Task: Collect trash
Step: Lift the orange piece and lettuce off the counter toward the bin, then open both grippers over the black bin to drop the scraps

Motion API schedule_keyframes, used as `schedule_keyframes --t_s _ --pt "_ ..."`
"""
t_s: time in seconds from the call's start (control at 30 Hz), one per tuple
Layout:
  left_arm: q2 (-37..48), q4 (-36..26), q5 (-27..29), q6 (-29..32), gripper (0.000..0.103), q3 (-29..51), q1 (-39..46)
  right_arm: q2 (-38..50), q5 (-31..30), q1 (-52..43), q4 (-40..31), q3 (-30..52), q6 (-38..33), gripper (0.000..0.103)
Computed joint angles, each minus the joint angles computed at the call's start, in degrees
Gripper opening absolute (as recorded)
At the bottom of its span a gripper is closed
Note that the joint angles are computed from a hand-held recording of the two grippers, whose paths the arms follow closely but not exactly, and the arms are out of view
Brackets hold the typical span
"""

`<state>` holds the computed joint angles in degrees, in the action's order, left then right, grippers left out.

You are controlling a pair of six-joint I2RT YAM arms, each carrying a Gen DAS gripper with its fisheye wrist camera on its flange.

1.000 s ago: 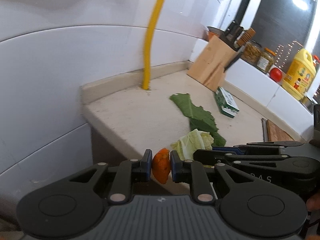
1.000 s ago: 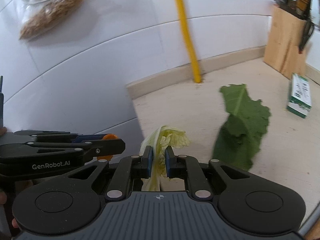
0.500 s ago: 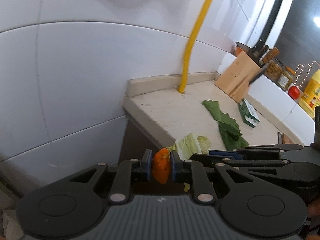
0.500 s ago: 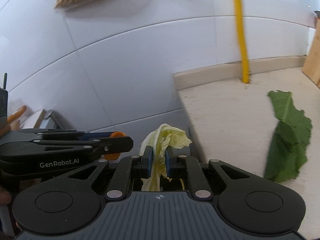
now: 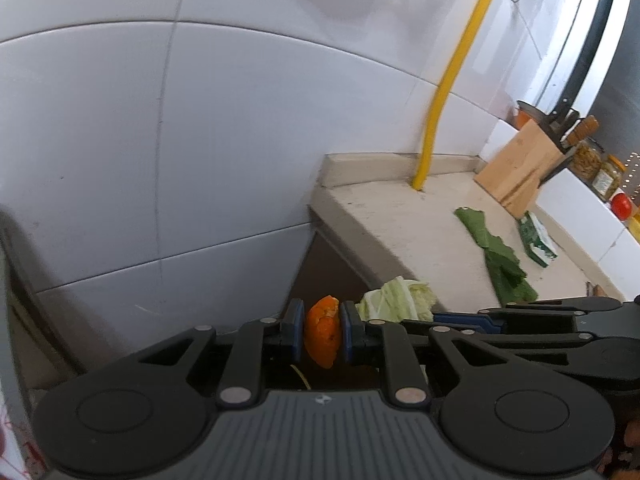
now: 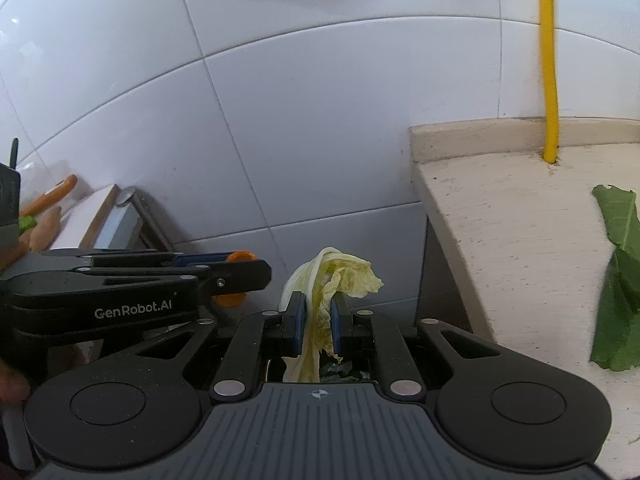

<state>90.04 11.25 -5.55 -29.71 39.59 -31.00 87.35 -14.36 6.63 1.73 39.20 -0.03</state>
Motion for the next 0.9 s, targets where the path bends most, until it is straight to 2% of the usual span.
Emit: schedule_keyframes --t_s 0.27,0.67,0.7,0.73,0.87,0.9 --pt "1.29 -0.95 -0.01 -0.79 0.015 -0.73 1.79 4.34 1.46 1.39 1.33 1.24 0.69 0.018" --pt "6.34 -5.56 1.23 -0.4 0.016 3.37 4.09 12.21 3.46 3.21 1.63 5.73 2.05 0.02" --pt "7.12 -6.07 1.78 -0.5 0.019 4.01 4.45 13.05 3.28 3.19 1.33 6.37 2.29 0.021" --pt "7.77 -6.48 2.34 -0.61 0.026 4.5 4.85 14.03 2.92 3.14 0.79 7.2 2.41 0.025" --pt "9.5 -7.46 2.91 -0.8 0.035 5.84 5.65 17.27 2.88 3.05 1.54 8.83 3.59 0.028" --pt "9.95 -7.8 2.44 -0.75 0.04 6.3 5.51 17.88 3.21 3.08 1.74 9.16 3.74 0.028"
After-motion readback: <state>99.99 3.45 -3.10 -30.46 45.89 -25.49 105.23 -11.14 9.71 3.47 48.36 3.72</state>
